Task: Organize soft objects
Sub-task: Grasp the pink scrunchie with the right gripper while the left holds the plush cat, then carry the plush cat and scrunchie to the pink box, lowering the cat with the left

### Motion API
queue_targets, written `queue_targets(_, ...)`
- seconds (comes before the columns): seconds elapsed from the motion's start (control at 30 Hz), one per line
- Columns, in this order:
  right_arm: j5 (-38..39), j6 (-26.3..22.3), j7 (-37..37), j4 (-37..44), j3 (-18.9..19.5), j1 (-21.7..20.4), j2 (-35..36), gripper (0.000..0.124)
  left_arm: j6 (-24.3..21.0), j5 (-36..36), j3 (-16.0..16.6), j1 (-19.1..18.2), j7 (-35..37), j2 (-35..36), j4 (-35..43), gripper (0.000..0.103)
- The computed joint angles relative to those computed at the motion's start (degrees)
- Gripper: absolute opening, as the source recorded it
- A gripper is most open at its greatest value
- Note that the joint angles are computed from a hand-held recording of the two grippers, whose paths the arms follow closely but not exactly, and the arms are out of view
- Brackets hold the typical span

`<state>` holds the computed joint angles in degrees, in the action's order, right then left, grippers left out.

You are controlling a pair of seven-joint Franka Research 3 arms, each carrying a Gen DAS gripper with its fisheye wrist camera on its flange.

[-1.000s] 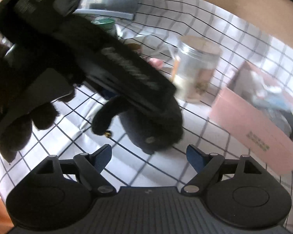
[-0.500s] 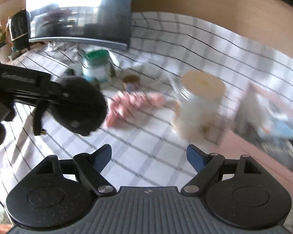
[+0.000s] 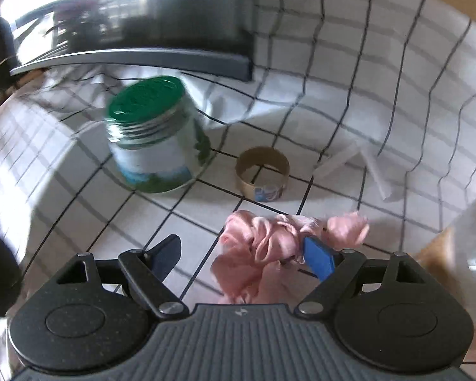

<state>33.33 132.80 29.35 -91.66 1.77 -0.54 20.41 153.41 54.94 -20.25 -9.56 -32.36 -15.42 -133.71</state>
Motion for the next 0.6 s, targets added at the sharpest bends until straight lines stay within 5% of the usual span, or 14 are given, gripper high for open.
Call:
queue_targets(0.13,0.4,1.3,0.3,0.0,0.2,0.0,0.4,0.083,-0.1,-0.1,-0.1,0.1,-0.5,-0.6,-0.6,0.074)
queue_targets(0.2,0.5,2.9,-2.6,-1.9,0.5,-0.2,-0.8,0.047,0.6,0.1,0.0,0.3,-0.7,-0.7,-0.9,0.074)
queue_targets(0.3,1.0,0.4,-5.6,-2.5,0.2,-1.2,-2.4,0.024,1.6,1.6,0.0,0.9,-1.2,0.3,0.2,0.074)
queue_targets(0.6,17.3,-11.5,-20.0,1.9,-1.8,-7.1,-8.0,0.019,0.7,10.4,1.9,0.7,3.4,9.0,13.5,0.074)
